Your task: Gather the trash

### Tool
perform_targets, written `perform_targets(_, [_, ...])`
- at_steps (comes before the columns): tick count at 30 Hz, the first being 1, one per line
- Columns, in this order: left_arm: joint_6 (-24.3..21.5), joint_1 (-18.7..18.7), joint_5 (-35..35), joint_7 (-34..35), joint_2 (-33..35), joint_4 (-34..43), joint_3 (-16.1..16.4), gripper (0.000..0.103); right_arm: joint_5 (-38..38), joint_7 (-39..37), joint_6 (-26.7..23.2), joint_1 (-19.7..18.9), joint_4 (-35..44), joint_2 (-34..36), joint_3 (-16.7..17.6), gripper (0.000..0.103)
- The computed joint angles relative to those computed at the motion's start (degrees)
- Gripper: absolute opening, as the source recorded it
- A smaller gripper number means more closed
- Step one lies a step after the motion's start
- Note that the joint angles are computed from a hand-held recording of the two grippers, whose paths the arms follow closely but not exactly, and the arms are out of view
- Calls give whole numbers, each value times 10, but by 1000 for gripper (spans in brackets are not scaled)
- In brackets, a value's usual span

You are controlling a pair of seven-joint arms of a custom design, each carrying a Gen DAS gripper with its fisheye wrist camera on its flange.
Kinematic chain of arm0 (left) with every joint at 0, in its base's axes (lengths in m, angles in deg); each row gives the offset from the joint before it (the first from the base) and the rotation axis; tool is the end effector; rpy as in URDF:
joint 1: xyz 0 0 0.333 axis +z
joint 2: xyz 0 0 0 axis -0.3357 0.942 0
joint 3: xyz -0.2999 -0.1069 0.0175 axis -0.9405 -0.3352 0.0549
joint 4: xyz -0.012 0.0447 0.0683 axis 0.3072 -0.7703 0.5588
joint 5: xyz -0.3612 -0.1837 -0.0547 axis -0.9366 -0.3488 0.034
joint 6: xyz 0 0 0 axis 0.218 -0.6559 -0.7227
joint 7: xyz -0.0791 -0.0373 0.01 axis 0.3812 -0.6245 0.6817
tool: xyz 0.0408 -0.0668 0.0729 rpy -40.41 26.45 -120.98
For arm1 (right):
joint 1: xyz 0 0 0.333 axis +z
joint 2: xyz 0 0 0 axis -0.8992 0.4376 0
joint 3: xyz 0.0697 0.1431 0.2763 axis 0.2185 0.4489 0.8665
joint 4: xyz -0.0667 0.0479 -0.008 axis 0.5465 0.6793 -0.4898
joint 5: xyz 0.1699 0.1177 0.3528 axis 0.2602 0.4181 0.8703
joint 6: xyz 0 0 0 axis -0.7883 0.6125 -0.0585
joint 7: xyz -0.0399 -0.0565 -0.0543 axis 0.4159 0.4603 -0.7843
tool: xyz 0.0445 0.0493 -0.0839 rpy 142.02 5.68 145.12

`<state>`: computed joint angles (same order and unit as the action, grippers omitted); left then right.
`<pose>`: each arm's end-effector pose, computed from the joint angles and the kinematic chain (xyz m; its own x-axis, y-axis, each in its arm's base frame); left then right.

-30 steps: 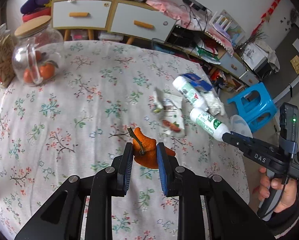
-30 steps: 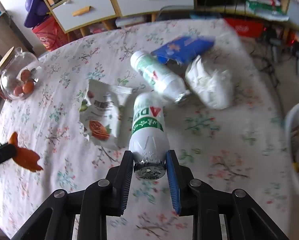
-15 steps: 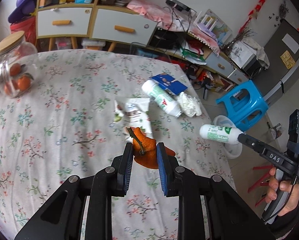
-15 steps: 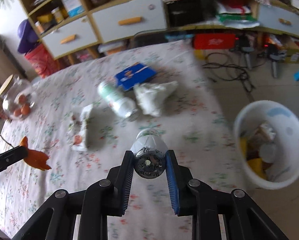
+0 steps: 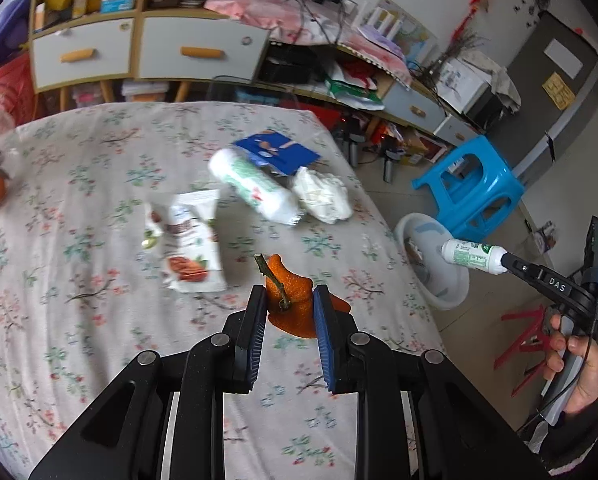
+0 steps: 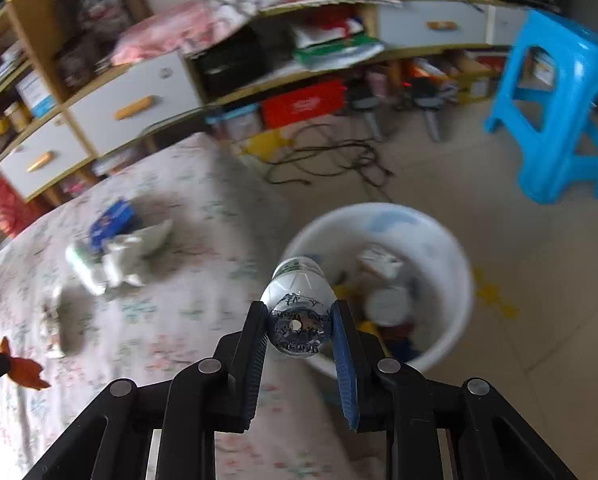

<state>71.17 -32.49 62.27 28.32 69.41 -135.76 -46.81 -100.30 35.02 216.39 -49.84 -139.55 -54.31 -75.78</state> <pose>0.4640 -0.2194 0.5187 -0.0602 -0.9321 0.3571 -0.8507 -0.1393 -0.5069 0.4565 0.1482 0.5484 -0.0651 -0.9895 -0.1294 -0.7913 0.1302 -0.5974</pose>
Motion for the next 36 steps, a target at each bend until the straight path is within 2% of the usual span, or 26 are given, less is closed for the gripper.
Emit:
perform_targets(3, [3,-1,22,-8,31,27,-15,25,7,-5,3,-10,-15,-8,-16,30])
perform_targets(4, [3,-3,28,-10,41,37,-18,25,9,-5,1,-14,-20,-11,-19,35])
perform_targets(5, [2,-6,32,-10,52,47,-20,25,13,-7,-7,-17,-23,-12,-24,44])
perform_targets(6, [2,-9,39,-11,67,61,-23,25,15,-5,-11,-23,-26,-15,-26,47])
perform_targets(15, [-6,-54,132,-37,205,199,-39,25,38,-18,-35,-49,-53,-54,-48,48])
perform_targets(22, [-35,-108,208,-59,312,321,-20,25,37,-32,-49,-64,-65,-73,-51,48])
perform_targets(29, [-38,-150,258,-76,370,388,4,27,21,-32,-56,-76,-66,-74,-47,51])
perform_targets(31, [-45,-158,270,-77,380,404,9,36,20,-30,-55,-78,-66,-74,-47,53])
perform_targets(33, [-56,-159,267,-77,381,410,9,64,19,-28,-55,-80,-68,-75,-47,57])
perform_targets(36, [-55,-165,281,-86,369,400,15,72,16,-25,-52,-82,-69,-78,-46,63])
